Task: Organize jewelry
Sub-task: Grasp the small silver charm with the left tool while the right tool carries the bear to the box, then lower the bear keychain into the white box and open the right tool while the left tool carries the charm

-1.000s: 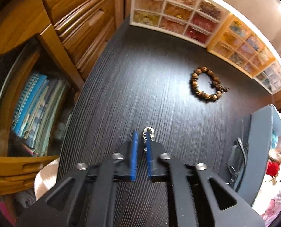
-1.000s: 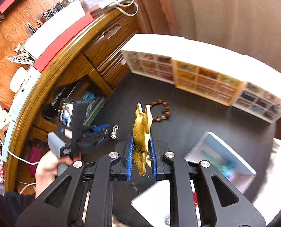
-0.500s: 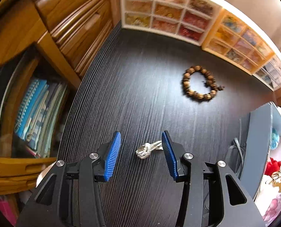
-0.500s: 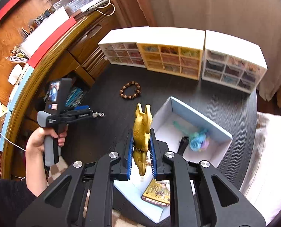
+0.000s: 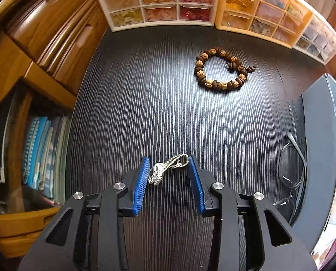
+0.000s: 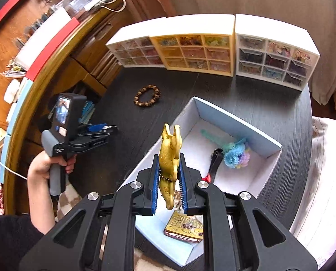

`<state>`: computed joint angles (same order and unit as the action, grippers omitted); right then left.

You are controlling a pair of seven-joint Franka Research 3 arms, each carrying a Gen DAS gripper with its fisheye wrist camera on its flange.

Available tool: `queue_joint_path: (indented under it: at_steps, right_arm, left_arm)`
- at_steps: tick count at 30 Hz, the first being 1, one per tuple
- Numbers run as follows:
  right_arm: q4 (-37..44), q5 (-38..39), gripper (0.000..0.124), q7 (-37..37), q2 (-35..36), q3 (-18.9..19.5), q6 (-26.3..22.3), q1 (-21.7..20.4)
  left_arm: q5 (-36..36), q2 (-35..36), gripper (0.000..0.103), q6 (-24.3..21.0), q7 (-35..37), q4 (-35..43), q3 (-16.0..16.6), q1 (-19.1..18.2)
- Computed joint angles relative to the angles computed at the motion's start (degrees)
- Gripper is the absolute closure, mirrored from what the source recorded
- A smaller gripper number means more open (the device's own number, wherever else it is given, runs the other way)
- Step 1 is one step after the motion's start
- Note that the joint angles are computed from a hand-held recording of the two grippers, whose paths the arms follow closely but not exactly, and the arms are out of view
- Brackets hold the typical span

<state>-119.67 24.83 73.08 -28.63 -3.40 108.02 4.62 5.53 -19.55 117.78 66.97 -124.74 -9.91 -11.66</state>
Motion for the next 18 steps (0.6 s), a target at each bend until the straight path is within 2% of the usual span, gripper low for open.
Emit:
queue_joint_path:
  at_steps: [8,11,12,14,15,18]
  right_arm:
    - [-2.8,-6.7,0.102,4.0,0.8,2.5,2.4,-1.6]
    - [-4.3,-6.5,0.098,4.4,0.1,1.9,3.0,-1.3]
    - [-4.7,-6.1,0.098,4.4,-0.1,1.7,3.1,-1.2]
    - [-4.9,-6.0,0.098,4.6,-0.5,1.5,3.3,-1.2]
    - [-4.8,-6.1,0.097,4.6,-0.6,1.4,3.3,-1.2]
    - [-4.3,-6.1,0.097,4.5,-0.7,1.3,3.5,-1.2]
  left_arm:
    - [-1.4,0.2,0.068,-0.1,0.7,0.5,0.1,-0.4]
    - [-2.7,0.1,0.07,0.3,0.8,0.2,0.4,-0.5]
    - [-3.1,-0.1,0.075,0.5,0.9,0.1,0.6,-0.5]
    - [-3.7,-0.3,0.077,0.6,0.9,0.1,0.7,-0.4]
    - [-3.6,-0.3,0.086,0.8,1.0,0.2,0.6,-0.5]
    - [-3.2,0.4,0.089,0.6,0.9,0.7,0.3,-0.5]
